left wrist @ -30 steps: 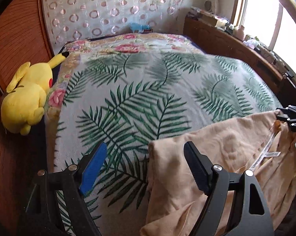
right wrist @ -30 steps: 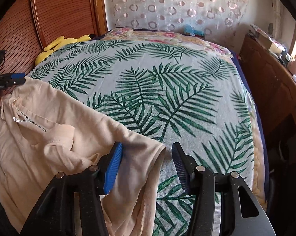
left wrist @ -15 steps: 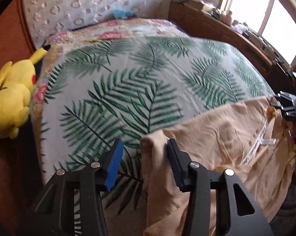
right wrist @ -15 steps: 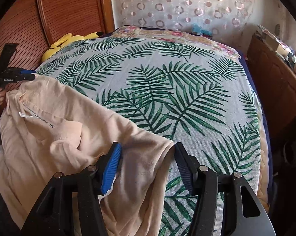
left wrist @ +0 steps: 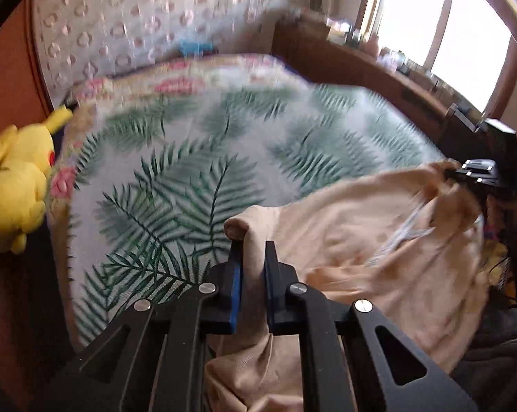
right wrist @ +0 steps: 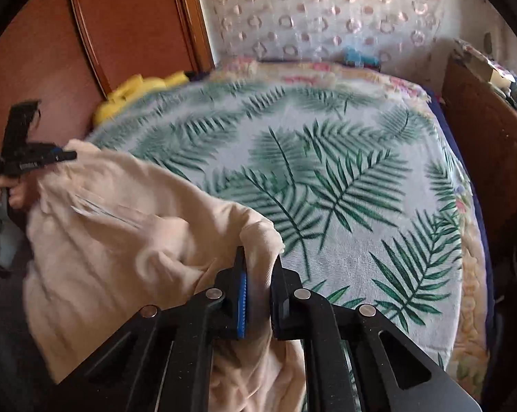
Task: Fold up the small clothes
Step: 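Close both grippers on the folded edge of the peach shirt, then lift the shirt high off the bed with both grippers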
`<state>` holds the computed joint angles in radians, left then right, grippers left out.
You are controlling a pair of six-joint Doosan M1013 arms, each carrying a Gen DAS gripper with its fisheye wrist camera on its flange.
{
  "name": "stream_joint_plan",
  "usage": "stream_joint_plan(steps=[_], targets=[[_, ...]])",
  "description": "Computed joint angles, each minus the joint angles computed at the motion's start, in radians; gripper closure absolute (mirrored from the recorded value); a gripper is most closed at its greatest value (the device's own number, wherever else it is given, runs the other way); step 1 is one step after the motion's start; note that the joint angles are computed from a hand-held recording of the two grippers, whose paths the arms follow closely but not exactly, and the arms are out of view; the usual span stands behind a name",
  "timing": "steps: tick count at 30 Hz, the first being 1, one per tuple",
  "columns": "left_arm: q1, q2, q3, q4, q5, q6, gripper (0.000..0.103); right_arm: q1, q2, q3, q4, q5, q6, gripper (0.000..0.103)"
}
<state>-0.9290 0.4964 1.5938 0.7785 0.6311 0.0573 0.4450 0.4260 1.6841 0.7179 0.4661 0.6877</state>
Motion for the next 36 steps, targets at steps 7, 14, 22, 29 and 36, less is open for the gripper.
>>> stream_joint_plan(steps=[7, 14, 22, 29, 36], targets=[[-0.086, -0.084, 0.007, 0.302, 0.14, -0.22, 0.092, -0.036, -0.159, 0.13, 0.57, -0.019, -0.527, 0.093], [-0.127, -0.148, -0.021, 0.483, 0.279, -0.228, 0.092, -0.029, -0.281, 0.151, 0.736, -0.035, -0.774, 0.094], [-0.17, -0.2, -0.052, 0.662, 0.406, -0.234, 0.092, -0.018, -0.399, 0.139, 0.869, -0.067, -0.959, 0.094], [-0.216, -0.236, -0.081, 0.773, 0.478, -0.212, 0.092, -0.032, -0.495, 0.124, 0.897, -0.023, -0.985, 0.094], [-0.244, -0.244, -0.142, 0.83, 0.568, -0.116, 0.092, -0.024, -0.564, 0.103, 0.899, -0.059, -0.994, 0.094]])
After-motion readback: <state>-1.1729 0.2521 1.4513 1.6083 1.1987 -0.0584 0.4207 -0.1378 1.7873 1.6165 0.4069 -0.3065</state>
